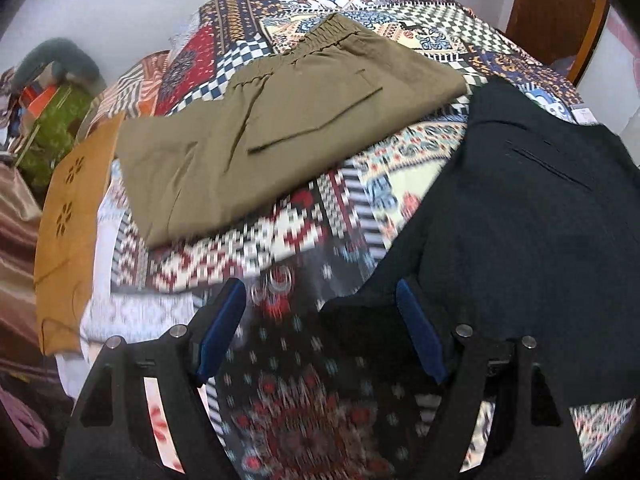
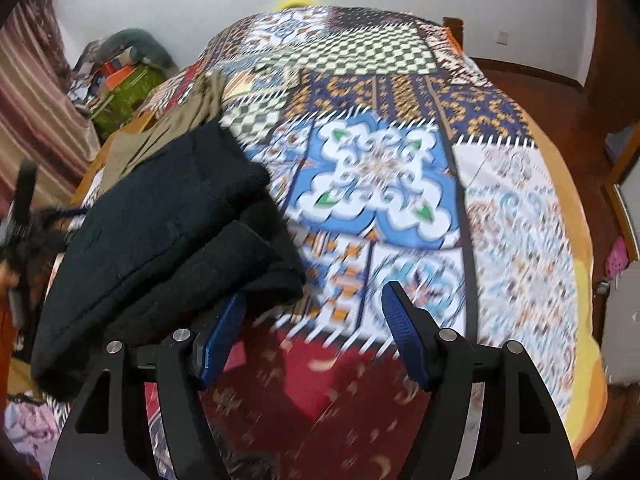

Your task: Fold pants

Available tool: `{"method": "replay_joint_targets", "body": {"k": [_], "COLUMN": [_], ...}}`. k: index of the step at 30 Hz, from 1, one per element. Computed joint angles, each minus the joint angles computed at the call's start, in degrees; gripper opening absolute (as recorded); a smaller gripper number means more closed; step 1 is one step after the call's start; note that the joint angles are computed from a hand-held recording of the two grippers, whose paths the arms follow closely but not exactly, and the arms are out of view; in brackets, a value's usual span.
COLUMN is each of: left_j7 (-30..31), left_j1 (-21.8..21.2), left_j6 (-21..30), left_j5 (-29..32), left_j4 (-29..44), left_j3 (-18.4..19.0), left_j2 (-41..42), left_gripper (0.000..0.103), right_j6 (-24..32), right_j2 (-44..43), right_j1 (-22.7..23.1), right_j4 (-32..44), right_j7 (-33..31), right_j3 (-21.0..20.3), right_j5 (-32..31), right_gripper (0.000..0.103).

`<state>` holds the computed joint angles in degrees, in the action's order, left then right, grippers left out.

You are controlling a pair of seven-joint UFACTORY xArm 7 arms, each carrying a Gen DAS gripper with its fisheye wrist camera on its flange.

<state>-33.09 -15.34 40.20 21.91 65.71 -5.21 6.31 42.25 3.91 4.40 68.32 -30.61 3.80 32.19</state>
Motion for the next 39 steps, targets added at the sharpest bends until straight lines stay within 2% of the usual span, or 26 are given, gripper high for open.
{"method": "replay_joint_targets", "body": {"k": [12,14,18,20,24,29,31,33,35,39], "left_j7": [-5.22,-8.05,-13.52,-14.57,-16.27,-15.21,-13.57,-8.11,-4.66,-4.37], "left_j1": [-1.83,-1.99,-1.76,-1.37,-0.50,-1.58,-2.73,-4.19,-5.15,-6.58], "left_j6": [-4.29,-3.80,1.20,1.22,-2.18,-8.94,-10.80,-11.38,-12.12,-12.85], "left_j5": [-6.48,-4.44,1.48,2.81,6.66,5.65,4.39,-1.72,-6.32,-5.95], "left_j4": [-11.98,-12.22,-9.76,-8.81,-6.36,-3.96,-3.10,-1.69,-0.81,-1.24], "left_j3": [-4.90,-6.07,-7.50,-7.47,-8.37,-8.36,-8.14,-7.50,-6.77,-5.40], "left_j2": [-12.03,-12.89,-14.52,-15.83,-16.73,-12.40,-9.84,-6.63,-3.91,-2.12], "left_gripper": [0.078,0.077,0.077,0.077,0.077,0.077,0.070,0.055,0.051,0.049], "right_j6": [-1.98,-1.86,-1.50,-1.38,-1.17,0.28,1.44,2.80,2.86,1.84], "right_j2": [-4.30,-5.53,-8.31,-9.82,-12.21,-12.94,-12.42,-11.04,-9.75,-8.24], "right_j1": [-1.11,-0.91,0.23,1.15,3.79,6.77,7.66,8.03,8.01,7.46], "right_j4": [-2.25,-2.91,-4.02,-4.64,-5.79,-6.42,-6.33,-5.85,-5.67,-6.20], "right_j7": [-0.84,-1.46,-4.02,-6.02,-11.68,-15.75,-17.35,-17.60,-17.17,-15.83], "right_j3": [-1.50,-1.83,-2.29,-2.51,-3.01,-2.60,-2.39,-1.98,-1.36,-0.52], "right_j5": [0.94,1.56,4.01,5.78,11.50,14.90,16.08,16.11,15.13,12.04], "right_gripper": [0.066,0.066,0.066,0.066,0.066,0.066,0.065,0.064,0.063,0.057]}}
